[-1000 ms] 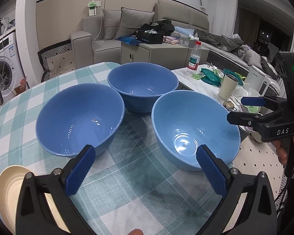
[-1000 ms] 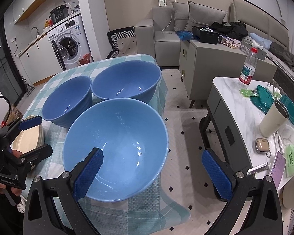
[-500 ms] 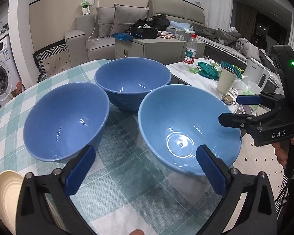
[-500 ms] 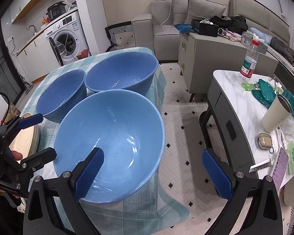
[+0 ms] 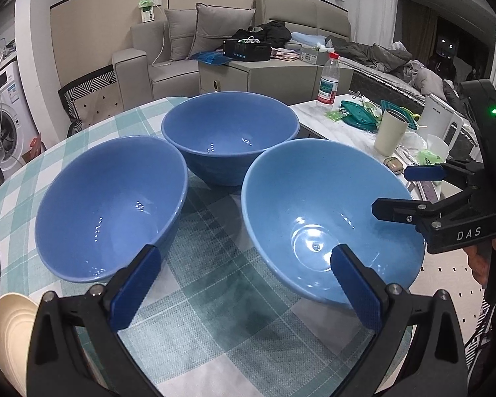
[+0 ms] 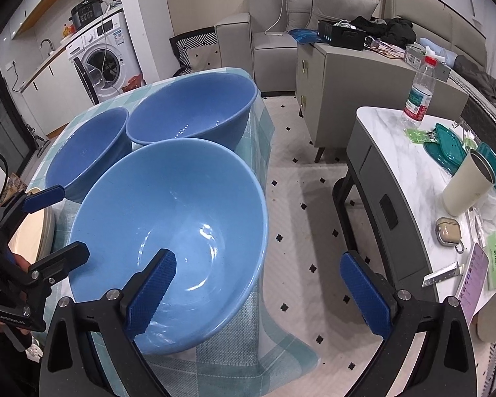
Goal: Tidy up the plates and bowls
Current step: 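Move both grippers to the rim of the large light blue bowl, then close both grippers on the rim of the light blue bowl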
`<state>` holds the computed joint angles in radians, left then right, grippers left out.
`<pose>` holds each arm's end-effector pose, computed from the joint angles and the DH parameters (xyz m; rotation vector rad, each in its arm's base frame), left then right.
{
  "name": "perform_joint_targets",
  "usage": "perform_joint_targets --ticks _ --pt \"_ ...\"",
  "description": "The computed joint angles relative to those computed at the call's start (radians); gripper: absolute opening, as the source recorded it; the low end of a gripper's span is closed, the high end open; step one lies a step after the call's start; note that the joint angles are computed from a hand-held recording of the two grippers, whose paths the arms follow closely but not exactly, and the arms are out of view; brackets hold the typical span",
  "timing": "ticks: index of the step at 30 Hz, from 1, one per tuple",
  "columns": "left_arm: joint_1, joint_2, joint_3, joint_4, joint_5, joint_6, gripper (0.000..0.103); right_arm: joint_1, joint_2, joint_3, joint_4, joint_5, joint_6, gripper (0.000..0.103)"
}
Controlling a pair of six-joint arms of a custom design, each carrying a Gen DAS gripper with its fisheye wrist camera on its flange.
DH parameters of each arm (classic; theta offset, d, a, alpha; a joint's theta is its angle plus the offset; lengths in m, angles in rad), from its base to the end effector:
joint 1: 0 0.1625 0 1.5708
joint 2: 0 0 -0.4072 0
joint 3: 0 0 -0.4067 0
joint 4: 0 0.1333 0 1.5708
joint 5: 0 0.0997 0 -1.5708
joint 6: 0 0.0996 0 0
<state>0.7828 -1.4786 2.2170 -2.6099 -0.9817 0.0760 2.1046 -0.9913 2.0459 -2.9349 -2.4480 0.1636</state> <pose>-0.1917 -0.4568 0.2447 0.9869 2.4279 -0.6486 0.3226 -0.4344 0.1192 0.2602 -2.3124 0.7122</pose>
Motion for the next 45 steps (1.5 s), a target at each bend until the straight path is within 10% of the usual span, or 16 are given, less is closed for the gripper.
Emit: perform_joint_targets --ticks 19,45 --pt "0.035 0.015 -0.027 0.008 -0.109 0.02 0.074 -0.025 0.011 -0.003 0.0 0.019 -0.005 0.093" --pt "0.04 0.04 -0.043 0.055 -0.139 0.006 0.037 -0.016 0.025 -0.002 0.026 0.023 -0.014 0.033"
